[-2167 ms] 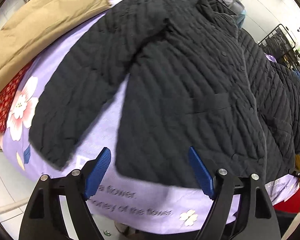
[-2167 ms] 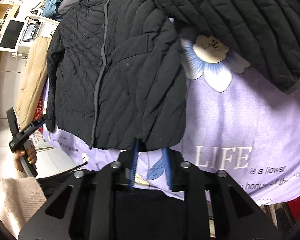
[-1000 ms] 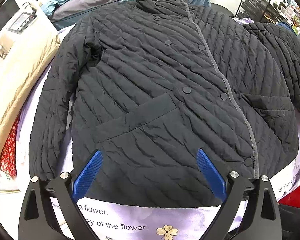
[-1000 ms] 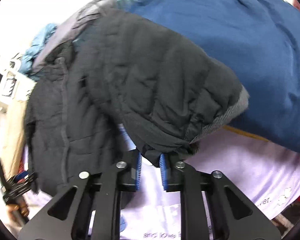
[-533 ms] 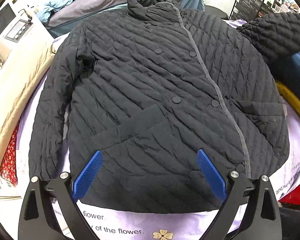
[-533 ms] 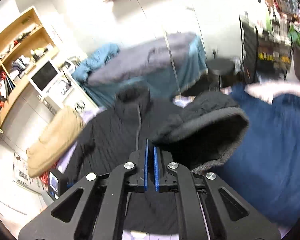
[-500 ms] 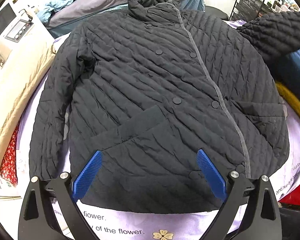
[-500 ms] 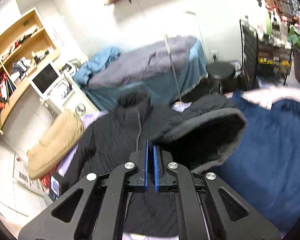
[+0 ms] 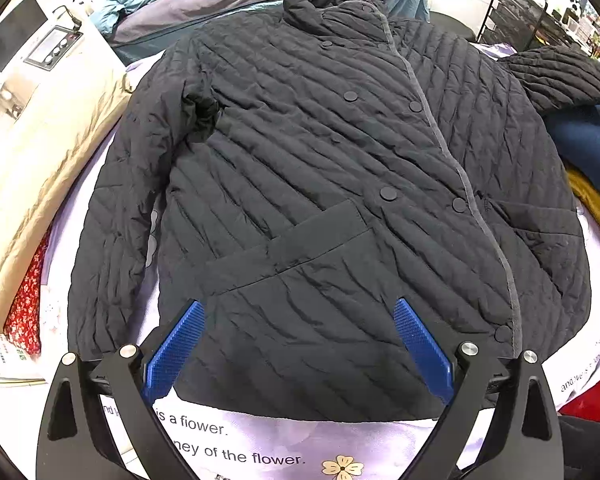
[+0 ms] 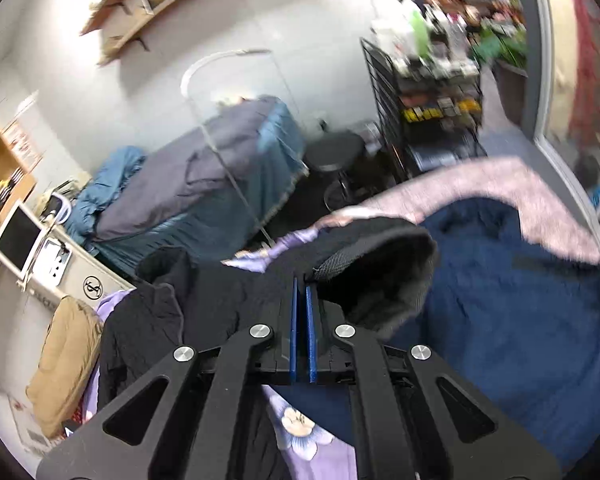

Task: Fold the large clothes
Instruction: 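Carry the jacket collar with the right tool over the spread jacket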

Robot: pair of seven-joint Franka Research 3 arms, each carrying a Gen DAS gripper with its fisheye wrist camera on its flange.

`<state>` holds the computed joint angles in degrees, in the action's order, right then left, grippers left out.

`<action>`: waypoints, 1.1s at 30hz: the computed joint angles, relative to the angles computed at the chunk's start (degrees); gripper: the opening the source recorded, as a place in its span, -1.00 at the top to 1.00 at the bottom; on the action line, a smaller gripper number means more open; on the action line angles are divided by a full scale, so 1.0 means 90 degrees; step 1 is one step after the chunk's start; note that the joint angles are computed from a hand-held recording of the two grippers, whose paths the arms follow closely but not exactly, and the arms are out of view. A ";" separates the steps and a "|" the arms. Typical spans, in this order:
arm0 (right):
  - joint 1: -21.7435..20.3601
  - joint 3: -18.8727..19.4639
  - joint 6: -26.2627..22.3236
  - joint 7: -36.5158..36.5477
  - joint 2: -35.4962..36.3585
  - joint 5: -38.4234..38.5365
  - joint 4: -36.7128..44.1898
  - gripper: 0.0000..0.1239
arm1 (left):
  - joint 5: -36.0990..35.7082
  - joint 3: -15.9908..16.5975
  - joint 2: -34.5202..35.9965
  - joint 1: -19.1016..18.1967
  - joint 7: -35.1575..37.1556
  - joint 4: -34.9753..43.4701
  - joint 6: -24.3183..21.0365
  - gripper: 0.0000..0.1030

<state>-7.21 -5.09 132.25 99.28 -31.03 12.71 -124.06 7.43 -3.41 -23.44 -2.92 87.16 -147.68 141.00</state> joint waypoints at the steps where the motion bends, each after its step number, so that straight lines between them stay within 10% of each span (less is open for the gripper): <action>1: 0.0044 0.0010 -0.0009 -0.0007 0.0006 0.0046 -0.0060 0.93 | 0.0013 -0.0015 0.0017 0.0001 -0.0008 0.0024 -0.0010 -0.82; 20: 0.2147 0.0772 -0.0753 -0.1740 0.3092 0.1540 0.3297 0.93 | -0.0005 0.0002 -0.0005 0.0057 -0.0088 0.0118 0.0155 -0.83; 33: 0.3322 0.1228 -0.1641 -0.0656 0.5965 0.0321 0.5738 0.93 | 0.0713 0.0267 -0.0127 0.0866 -0.0321 -0.0160 -0.0027 -0.84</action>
<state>22.69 5.96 117.48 93.38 22.66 15.60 -72.41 13.85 -1.00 -24.59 4.88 84.27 -149.12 140.76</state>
